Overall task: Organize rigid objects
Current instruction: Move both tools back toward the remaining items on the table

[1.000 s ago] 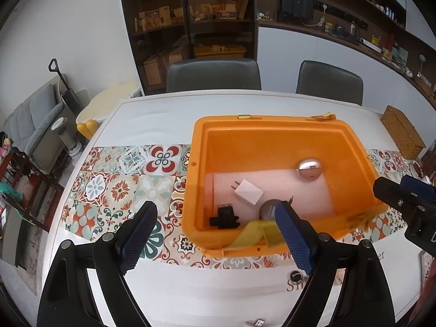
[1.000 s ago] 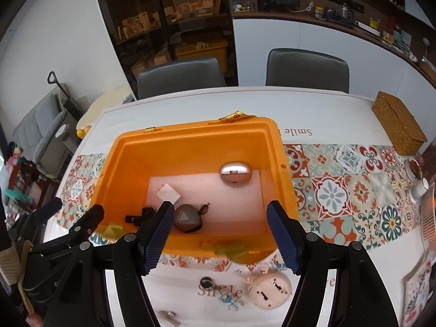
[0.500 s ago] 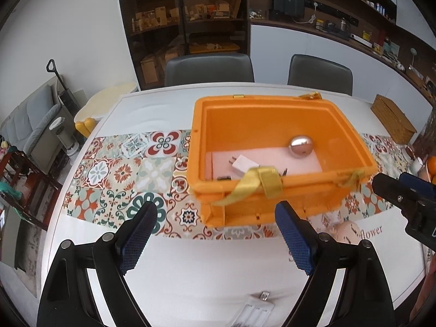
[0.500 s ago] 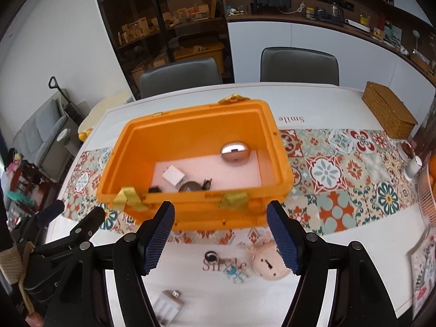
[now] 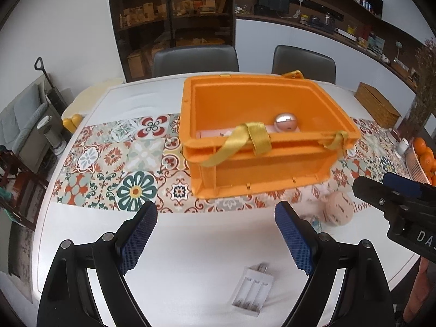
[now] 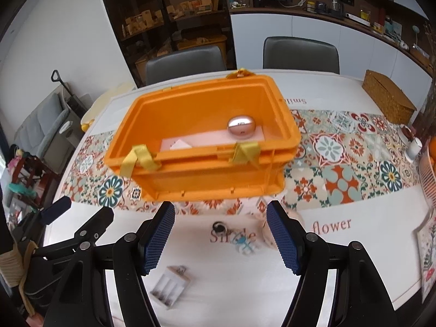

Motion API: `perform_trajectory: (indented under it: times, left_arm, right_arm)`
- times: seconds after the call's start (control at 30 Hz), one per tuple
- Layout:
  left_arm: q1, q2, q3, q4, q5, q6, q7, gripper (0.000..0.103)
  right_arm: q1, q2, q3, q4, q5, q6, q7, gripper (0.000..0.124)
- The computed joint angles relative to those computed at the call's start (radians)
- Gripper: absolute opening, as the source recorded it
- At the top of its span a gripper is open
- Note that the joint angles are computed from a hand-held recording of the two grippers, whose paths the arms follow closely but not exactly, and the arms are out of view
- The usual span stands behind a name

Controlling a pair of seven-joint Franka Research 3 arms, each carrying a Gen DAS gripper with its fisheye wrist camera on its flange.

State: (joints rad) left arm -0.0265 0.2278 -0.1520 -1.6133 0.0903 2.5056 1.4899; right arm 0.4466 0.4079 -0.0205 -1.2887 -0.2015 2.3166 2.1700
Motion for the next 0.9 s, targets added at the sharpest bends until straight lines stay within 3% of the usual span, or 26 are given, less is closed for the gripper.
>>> perform_trajectory:
  times: [0.43, 0.9]
  left_arm:
    - [0.015, -0.061, -0.011, -0.127, -0.095, 0.019, 0.102, 0.089]
    - [-0.014, -0.042, 0.000, -0.133, -0.035, -0.026, -0.007, 0.089]
  right_arm:
    - [0.008, -0.068, 0.012, -0.139, -0.029, 0.013, 0.080, 0.070]
    - [-0.037, -0.031, 0.039, -0.152, 0.093, 0.014, -0.041, 0.069]
